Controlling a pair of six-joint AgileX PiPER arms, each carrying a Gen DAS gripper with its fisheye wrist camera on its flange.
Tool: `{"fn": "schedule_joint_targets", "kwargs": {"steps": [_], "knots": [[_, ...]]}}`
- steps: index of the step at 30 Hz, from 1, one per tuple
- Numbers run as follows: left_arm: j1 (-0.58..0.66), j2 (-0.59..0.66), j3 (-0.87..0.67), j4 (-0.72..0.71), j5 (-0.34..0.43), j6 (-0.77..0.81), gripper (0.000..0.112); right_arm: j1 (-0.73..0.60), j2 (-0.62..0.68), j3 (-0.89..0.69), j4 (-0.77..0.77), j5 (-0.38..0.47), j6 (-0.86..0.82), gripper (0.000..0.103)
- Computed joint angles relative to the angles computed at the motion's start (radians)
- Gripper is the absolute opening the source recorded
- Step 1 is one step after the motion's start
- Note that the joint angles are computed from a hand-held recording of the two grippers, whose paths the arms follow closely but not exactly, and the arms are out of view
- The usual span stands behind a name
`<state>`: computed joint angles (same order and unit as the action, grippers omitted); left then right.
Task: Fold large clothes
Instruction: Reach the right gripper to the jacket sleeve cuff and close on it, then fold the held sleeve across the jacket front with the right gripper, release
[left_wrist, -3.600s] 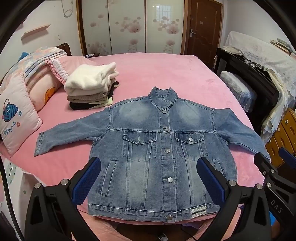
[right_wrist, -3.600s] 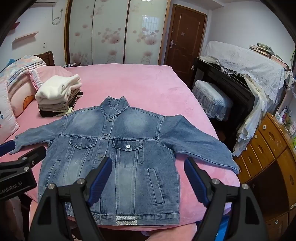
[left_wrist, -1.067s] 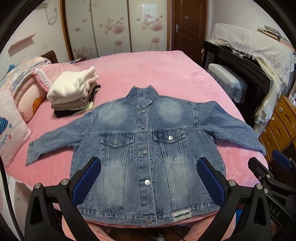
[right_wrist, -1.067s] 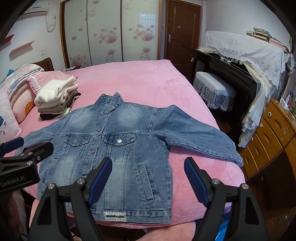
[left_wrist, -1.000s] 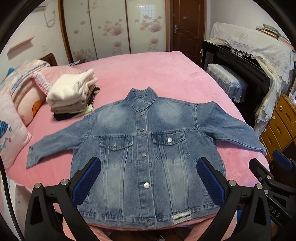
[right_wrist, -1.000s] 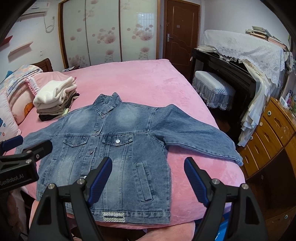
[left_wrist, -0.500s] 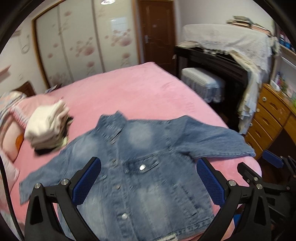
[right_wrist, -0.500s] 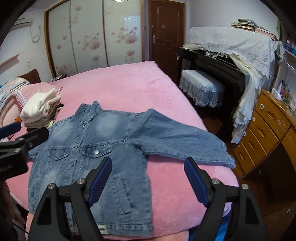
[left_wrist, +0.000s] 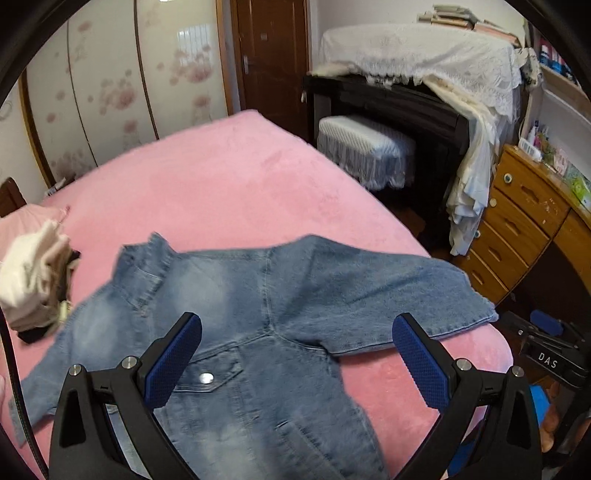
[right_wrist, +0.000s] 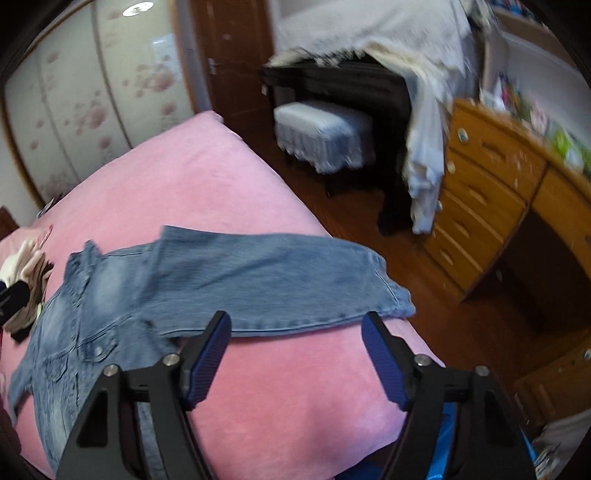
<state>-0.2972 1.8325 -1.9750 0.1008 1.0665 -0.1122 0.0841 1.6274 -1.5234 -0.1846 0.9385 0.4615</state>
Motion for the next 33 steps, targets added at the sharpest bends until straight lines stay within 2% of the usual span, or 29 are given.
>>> {"fn": "schedule_joint_targets", "kwargs": {"steps": [5,8,16,18,19,20,21,22,23,24,25,27,30,33], "knots": [[-0.063,0.076,0.067,0.114,-0.137,-0.061,0.103,-0.138,0.084,0.051,0.179,-0.048,-0.091,0.072],[-0.081,0.14,0.041,0.112,-0.147,-0.063,0.103,-0.205,0.136,0.08,0.302,-0.079,-0.145,0.071],[-0.082,0.248,-0.021,-0.009,-0.147,-0.032,0.103,-0.317,0.247,0.116,0.618,-0.184,-0.249,0.07],[-0.08,0.246,-0.012,-0.02,-0.155,-0.029,0.103,-0.334,0.275,0.104,0.676,-0.211,-0.266,0.064],[-0.077,0.241,-0.002,-0.024,-0.166,-0.027,0.103,-0.339,0.294,0.089,0.69,-0.221,-0.265,0.053],[-0.075,0.233,0.014,-0.025,-0.179,-0.026,0.102,-0.341,0.314,0.068,0.685,-0.219,-0.251,0.039],[-0.072,0.226,0.021,-0.028,-0.182,-0.022,0.101,-0.341,0.339,0.04,0.673,-0.213,-0.23,0.033],[-0.067,0.216,0.036,-0.032,-0.19,-0.017,0.098,-0.339,0.359,0.016,0.654,-0.209,-0.207,0.017],[-0.061,0.208,0.045,-0.038,-0.191,-0.009,0.089,-0.333,0.366,0.002,0.628,-0.209,-0.184,0.006],[-0.05,0.199,0.054,-0.049,-0.19,0.004,0.079,-0.324,0.357,0.005,0.602,-0.228,-0.162,0.006],[-0.035,0.19,0.065,-0.065,-0.185,0.02,0.073,-0.306,0.332,0.02,0.556,-0.259,-0.131,0.004],[0.002,0.174,0.081,-0.094,-0.166,0.044,0.053,-0.245,0.266,0.043,0.396,-0.319,-0.025,0.004],[0.077,0.131,0.132,-0.143,-0.153,0.066,0.043,-0.133,0.171,0.042,0.147,-0.369,0.13,0.004],[0.168,0.065,0.214,-0.172,-0.17,0.086,0.043,-0.015,0.12,-0.021,0.002,-0.376,0.184,0.004]]}}
